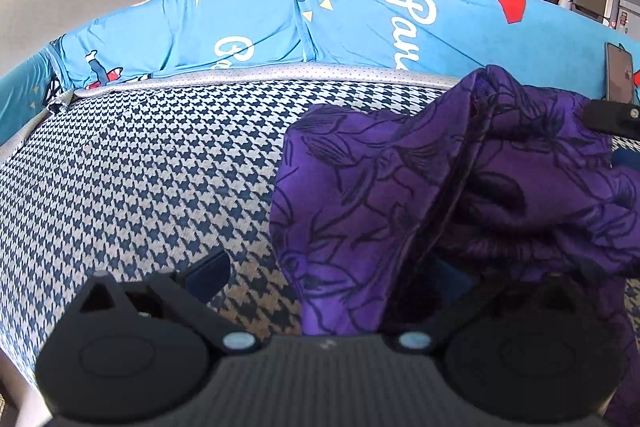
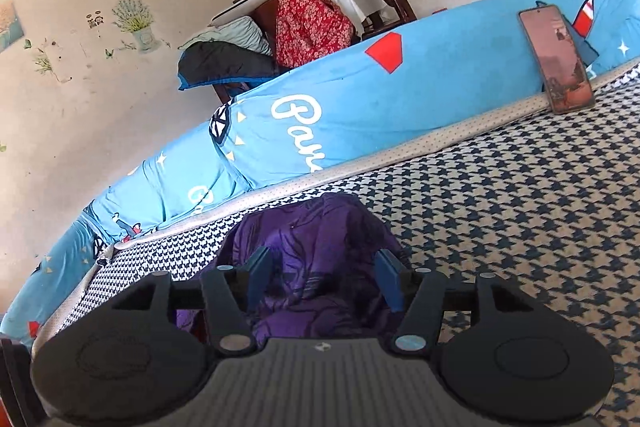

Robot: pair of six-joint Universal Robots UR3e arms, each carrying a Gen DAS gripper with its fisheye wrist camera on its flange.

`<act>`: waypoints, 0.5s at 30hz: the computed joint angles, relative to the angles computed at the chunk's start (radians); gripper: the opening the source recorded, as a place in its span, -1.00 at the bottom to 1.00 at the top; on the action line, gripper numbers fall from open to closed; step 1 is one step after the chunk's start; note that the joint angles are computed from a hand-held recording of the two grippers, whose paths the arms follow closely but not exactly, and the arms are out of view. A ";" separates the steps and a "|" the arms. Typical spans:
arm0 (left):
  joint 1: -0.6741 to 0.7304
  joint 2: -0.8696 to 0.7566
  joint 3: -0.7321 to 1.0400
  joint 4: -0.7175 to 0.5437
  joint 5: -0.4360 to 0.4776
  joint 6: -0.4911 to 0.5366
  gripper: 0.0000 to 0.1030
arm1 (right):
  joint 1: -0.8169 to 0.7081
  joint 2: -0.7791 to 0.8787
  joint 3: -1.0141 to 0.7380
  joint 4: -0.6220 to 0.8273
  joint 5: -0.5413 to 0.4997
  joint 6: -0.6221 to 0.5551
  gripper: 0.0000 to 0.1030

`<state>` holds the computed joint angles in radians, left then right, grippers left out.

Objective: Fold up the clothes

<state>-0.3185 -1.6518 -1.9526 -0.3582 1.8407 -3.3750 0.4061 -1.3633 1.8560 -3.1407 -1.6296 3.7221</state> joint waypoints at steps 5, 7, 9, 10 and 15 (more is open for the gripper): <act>0.029 -0.003 0.010 -0.026 -0.001 -0.025 1.00 | 0.024 0.123 -0.129 0.047 -0.002 0.035 -0.21; 0.027 -0.006 0.014 -0.031 0.014 -0.027 1.00 | 0.051 0.152 -0.175 0.083 -0.046 0.018 -0.67; 0.025 -0.009 0.024 -0.043 0.029 -0.032 1.00 | 0.065 0.160 -0.188 0.084 -0.075 0.012 -0.72; 0.020 -0.009 0.031 -0.054 0.036 -0.039 1.00 | 0.064 0.154 -0.181 0.076 -0.079 0.015 -0.74; -0.017 -0.010 0.056 -0.081 0.098 -0.078 1.00 | 0.053 0.104 -0.130 0.025 -0.116 0.046 -0.79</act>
<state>-0.3359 -1.6617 -1.8964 -0.4397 1.9388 -3.4530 0.4588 -1.2589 1.7262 -3.1156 -1.7457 3.7686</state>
